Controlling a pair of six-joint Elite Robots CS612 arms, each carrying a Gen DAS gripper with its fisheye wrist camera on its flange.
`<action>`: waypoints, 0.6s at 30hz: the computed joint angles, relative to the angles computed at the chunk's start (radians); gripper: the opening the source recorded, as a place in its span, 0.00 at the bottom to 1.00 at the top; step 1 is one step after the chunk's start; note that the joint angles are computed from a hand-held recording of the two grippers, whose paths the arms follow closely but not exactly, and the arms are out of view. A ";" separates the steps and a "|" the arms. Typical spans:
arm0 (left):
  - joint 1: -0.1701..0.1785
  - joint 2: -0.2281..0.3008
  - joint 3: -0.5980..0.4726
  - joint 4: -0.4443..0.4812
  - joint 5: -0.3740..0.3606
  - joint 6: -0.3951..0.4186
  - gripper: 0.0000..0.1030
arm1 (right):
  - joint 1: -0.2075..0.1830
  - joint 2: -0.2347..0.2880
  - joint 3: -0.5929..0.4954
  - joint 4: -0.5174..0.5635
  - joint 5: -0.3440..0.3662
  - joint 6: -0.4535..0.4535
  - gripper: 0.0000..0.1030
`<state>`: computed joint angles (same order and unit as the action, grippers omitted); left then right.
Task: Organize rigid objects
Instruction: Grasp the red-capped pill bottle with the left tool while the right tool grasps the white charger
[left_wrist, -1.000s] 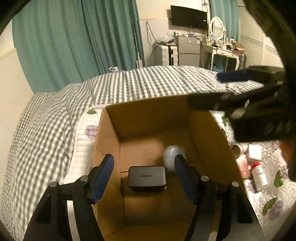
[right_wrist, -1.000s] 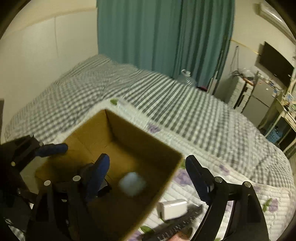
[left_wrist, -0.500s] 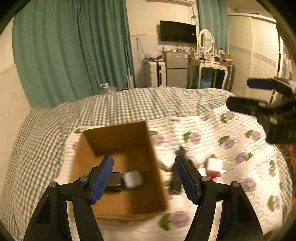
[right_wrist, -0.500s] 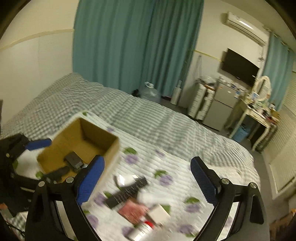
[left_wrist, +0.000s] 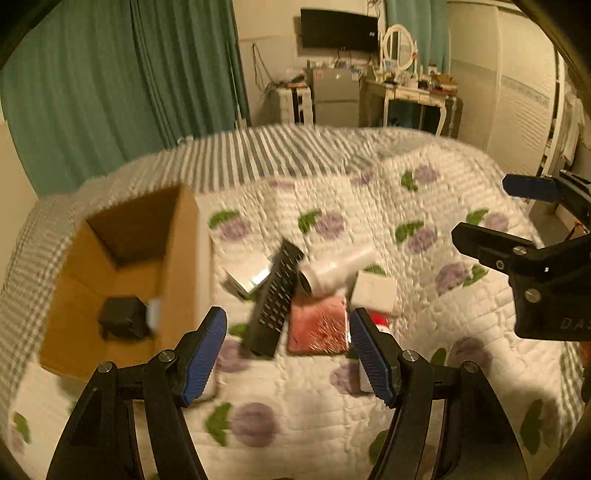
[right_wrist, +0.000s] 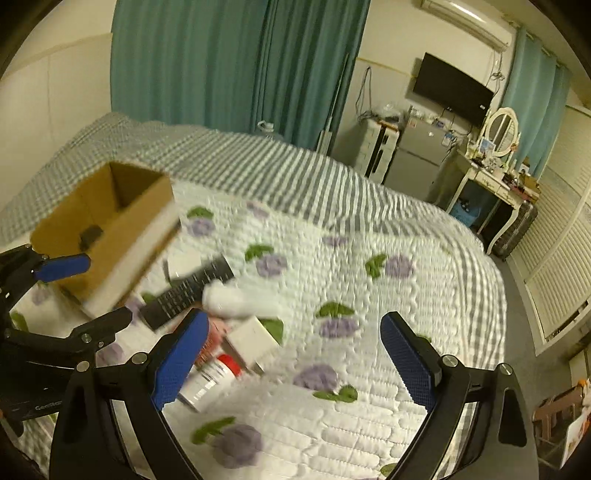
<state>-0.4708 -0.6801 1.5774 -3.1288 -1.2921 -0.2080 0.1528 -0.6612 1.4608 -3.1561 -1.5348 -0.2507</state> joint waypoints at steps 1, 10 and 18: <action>-0.002 0.012 -0.013 0.020 -0.006 -0.006 0.70 | -0.003 0.007 -0.002 0.005 0.006 -0.012 0.92; -0.014 0.094 -0.101 0.129 -0.105 -0.018 0.70 | -0.018 0.077 -0.054 0.045 -0.020 -0.073 0.92; -0.005 0.129 -0.140 0.169 -0.201 -0.033 0.66 | -0.028 0.119 -0.117 0.117 0.005 -0.118 0.92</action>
